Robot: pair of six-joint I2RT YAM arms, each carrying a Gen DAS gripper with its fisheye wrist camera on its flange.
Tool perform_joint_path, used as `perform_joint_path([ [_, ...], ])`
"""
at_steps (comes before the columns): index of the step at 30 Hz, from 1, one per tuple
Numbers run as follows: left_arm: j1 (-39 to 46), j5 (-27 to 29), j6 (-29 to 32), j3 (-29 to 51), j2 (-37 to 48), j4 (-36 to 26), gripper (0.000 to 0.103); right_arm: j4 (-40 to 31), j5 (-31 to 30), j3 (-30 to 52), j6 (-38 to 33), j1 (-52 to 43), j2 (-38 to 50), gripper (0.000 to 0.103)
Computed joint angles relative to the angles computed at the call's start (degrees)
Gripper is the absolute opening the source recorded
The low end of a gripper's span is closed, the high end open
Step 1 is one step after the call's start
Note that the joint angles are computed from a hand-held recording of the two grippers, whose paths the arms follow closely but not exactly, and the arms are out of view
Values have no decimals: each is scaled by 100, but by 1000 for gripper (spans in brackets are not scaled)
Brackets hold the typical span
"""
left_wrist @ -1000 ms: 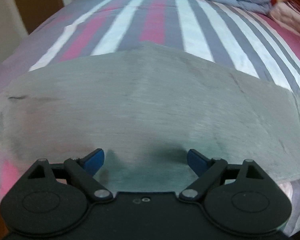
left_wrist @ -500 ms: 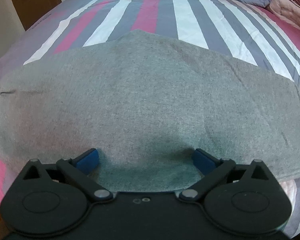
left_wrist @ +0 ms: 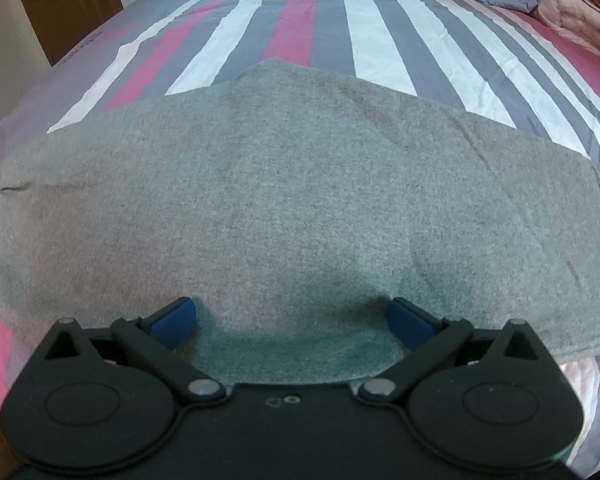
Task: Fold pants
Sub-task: 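Grasp the folded hem edge with the right tool and lift it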
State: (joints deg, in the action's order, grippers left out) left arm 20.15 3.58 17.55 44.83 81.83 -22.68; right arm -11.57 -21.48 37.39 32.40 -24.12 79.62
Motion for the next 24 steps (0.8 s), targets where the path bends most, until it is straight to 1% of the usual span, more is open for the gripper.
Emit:
perform_joint_path([
  [3,12,23,6,28,18,-32,97,3,65,27,38,58,-29,16],
  [5,4,22,-2,40,25,-42,97,43,139,-53,86,99,-184,13],
  [7,3,26,8,30,21,-29,97,110,217,-179,154,124,-416,13],
  [11,25,56,30,69,50,-65,97,106,769,-209,-333,616,-947,13],
  [15,79,125,47,133,60,-145,97,177,1077,-17,-446,1132,-1210,13],
  [18,175,254,110,217,80,-242,95,260,1399,174,-572,1733,-1320,13],
  [19,214,295,127,239,74,-263,93,304,1498,243,-600,1975,-1320,13],
  [24,470,476,231,443,132,-442,88,508,2187,563,-728,3436,-1315,13],
])
